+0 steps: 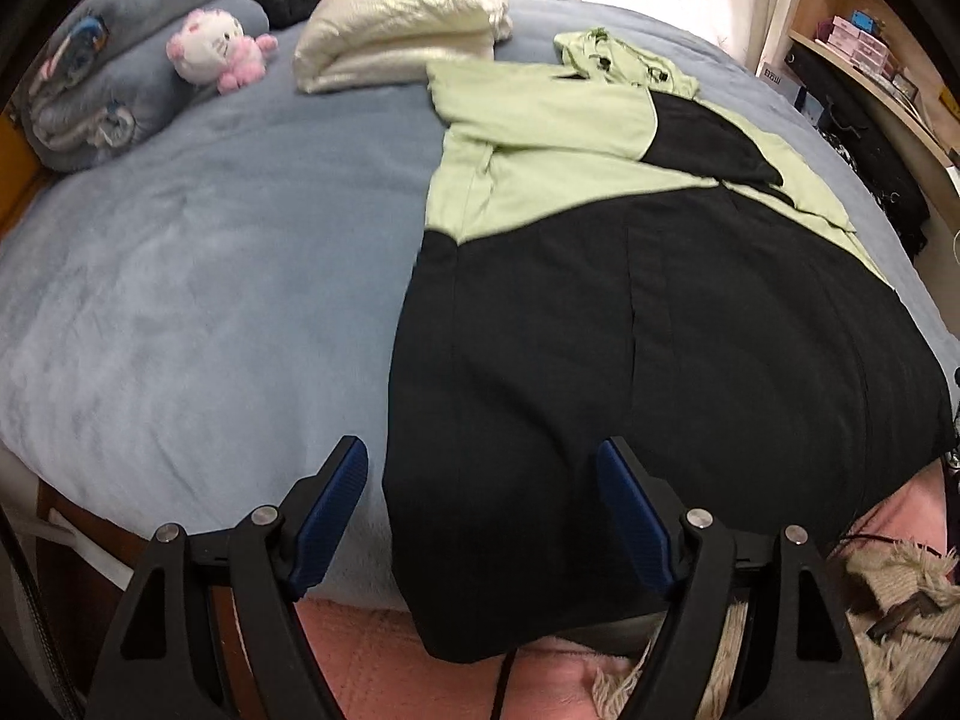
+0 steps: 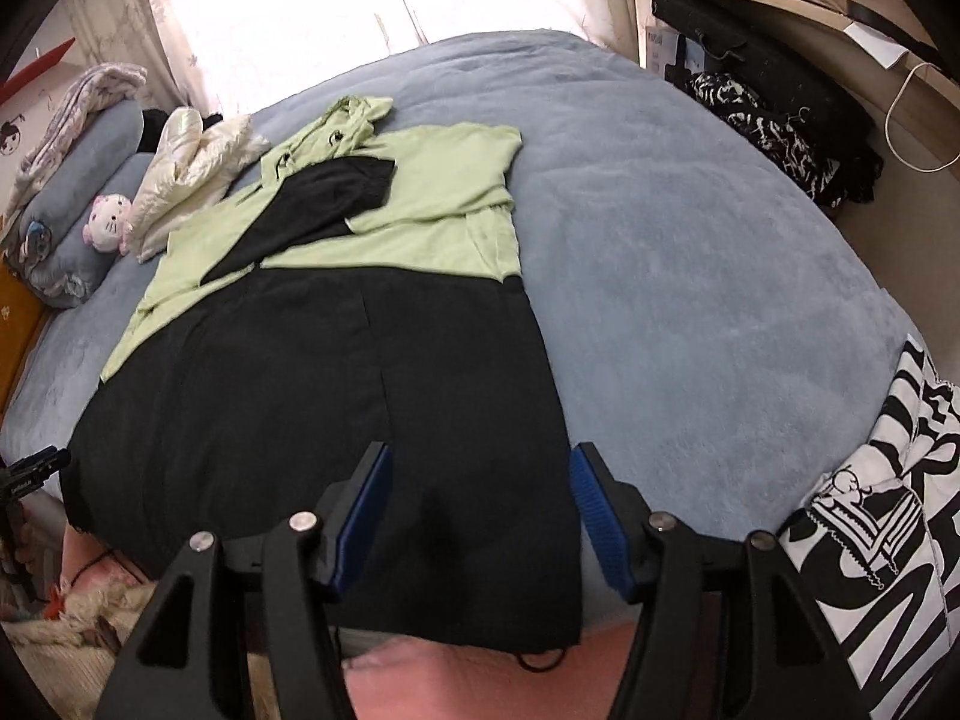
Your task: Fold large clothes
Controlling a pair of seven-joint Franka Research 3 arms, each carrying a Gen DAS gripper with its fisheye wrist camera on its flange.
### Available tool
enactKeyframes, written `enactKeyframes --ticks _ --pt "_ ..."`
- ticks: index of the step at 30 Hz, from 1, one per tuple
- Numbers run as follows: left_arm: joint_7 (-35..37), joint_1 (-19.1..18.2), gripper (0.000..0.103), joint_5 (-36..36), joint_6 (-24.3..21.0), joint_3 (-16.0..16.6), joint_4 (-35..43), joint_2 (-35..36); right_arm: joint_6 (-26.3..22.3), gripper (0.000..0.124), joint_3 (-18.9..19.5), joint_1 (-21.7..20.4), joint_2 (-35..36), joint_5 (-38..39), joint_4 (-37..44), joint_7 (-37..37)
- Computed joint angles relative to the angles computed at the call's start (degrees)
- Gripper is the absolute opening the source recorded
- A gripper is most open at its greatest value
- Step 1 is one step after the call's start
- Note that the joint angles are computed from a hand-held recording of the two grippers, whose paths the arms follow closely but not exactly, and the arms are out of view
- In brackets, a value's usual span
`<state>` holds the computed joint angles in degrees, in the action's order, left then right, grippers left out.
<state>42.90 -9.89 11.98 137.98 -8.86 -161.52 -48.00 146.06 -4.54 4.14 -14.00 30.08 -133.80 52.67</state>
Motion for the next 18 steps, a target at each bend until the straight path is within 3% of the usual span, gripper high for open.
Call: enactKeyframes --ticks 6,16,18 --pt "0.7 -0.5 0.077 -1.5 1.7 1.5 -2.5 -0.5 -1.9 0.061 -0.2 -1.0 2.1 -1.7 0.7 0.9" --pt "4.3 -0.8 0.08 -5.2 5.9 4.5 -5.4 -1.9 -5.1 0.061 -1.7 -1.6 3.9 4.9 1.7 -4.6" --pt "4.8 -0.7 0.08 -5.8 6.5 4.6 -6.2 -2.7 -7.0 0.051 -2.2 -1.8 4.1 7.3 2.0 -6.3"
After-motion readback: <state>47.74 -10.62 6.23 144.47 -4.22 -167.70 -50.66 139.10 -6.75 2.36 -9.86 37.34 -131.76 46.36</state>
